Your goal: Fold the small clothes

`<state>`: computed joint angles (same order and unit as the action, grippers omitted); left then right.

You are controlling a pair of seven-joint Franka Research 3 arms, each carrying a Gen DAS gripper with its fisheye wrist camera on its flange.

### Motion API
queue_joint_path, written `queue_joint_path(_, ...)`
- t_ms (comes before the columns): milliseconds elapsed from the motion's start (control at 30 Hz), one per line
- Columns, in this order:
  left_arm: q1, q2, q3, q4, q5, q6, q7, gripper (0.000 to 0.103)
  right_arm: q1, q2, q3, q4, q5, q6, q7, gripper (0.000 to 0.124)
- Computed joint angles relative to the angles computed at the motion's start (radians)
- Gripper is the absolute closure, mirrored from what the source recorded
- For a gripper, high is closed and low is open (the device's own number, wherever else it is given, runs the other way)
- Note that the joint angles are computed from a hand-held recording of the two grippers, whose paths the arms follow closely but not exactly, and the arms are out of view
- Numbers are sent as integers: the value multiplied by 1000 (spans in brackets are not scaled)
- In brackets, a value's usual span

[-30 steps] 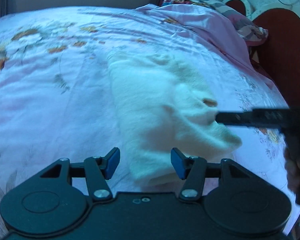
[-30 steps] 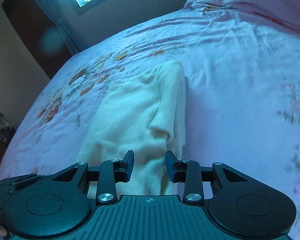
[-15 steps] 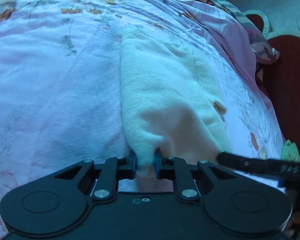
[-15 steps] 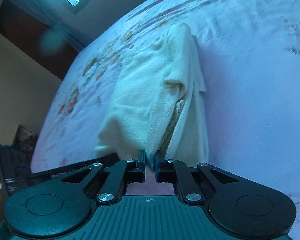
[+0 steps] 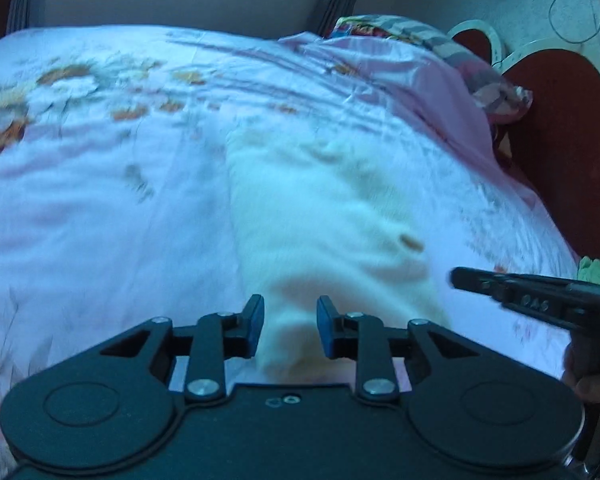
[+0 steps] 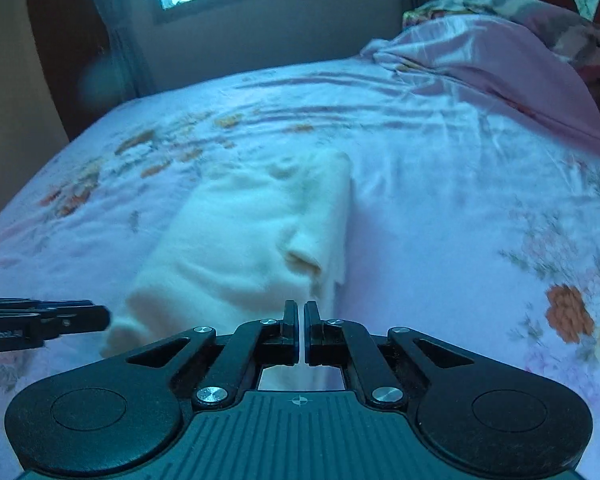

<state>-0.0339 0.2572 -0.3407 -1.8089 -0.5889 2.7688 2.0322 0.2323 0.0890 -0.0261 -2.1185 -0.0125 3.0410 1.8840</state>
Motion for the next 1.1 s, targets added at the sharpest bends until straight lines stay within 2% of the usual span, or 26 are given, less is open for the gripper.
queue_joint_path(33, -19, 26, 10, 36, 34, -1, -35, 78, -5, 32, 16, 45, 32, -11, -27, 122)
queue_joint_path(100, -42, 83, 17, 106, 90, -11, -97, 78, 31, 95, -15, 121, -18, -11, 9, 122)
queue_joint_path(167, -76, 133, 43, 152, 189, -28, -180, 78, 85, 146, -77, 179, -87, -23, 65, 122)
queue_joint_path(233, -83, 150, 48, 141, 259, -33, -219, 78, 154, 178, -163, 199, -206, -44, 125, 122)
queue_joint_path(267, -74, 143, 35, 105, 278, 2, -201, 77, 161, 196, -174, 206, -243, -85, 114, 122)
queue_joint_path(300, -50, 131, 5, 63, 276, 45, -159, 76, 181, 214, -202, 188, -264, -85, 84, 123)
queue_joint_path(333, -31, 120, -18, 36, 273, 59, -134, 76, 172, 216, -208, 155, -328, -30, 124, 123)
queue_joint_path(367, -21, 110, -28, 23, 271, 60, -134, 76, 173, 214, -216, 138, -328, -1, 136, 123)
queue_joint_path(433, -7, 99, -36, 21, 257, 41, -157, 76, 126, 205, -161, 147, -245, -31, 98, 122)
queue_joint_path(500, 5, 78, -45, 16, 237, 27, -160, 76, 130, 179, -161, 148, -213, -53, 130, 122)
queue_joint_path(533, 10, 68, -52, 6, 224, 36, -144, 75, 145, 151, -172, 118, -223, -10, 167, 122)
queue_joint_path(600, -17, 67, -22, 5, 262, 18, -177, 75, 184, 106, -204, 49, -263, 93, 215, 122)
queue_joint_path(633, -26, 72, -12, 2, 278, 20, -187, 75, 189, 98, -199, 35, -272, 81, 194, 122)
queue_joint_path(667, -28, 76, -12, -3, 282, 35, -187, 75, 183, 102, -176, 38, -252, 19, 134, 122)
queue_joint_path(700, -26, 77, -14, -4, 283, 29, -189, 75, 194, 106, -187, 25, -299, 13, 143, 122)
queue_joint_path(733, -30, 74, -9, -4, 292, 22, -203, 75, 227, 103, -234, 5, -395, 49, 221, 122)
queue_joint_path(767, -35, 68, -3, -4, 303, 14, -217, 75, 237, 97, -246, 2, -421, 43, 255, 122)
queue_joint_path(833, -48, 58, 11, -12, 335, 11, -236, 75, 214, 76, -213, 10, -402, -1, 278, 122)
queue_joint_path(900, -50, 56, 13, -18, 348, 17, -241, 75, 241, 63, -251, 0, -532, 33, 395, 122)
queue_joint_path(933, -50, 59, 13, -18, 351, 20, -245, 75, 236, 64, -241, -2, -544, 11, 398, 122)
queue_joint_path(967, -54, 65, 16, -12, 359, 14, -254, 75, 202, 75, -196, -2, -486, -20, 339, 122)
queue_joint_path(1033, -70, 64, 31, -13, 396, 17, -286, 75, 165, 79, -168, -15, -476, 12, 353, 122)
queue_joint_path(1100, -89, 60, 49, -15, 444, 17, -326, 75, 120, 74, -115, -14, -377, -5, 312, 122)
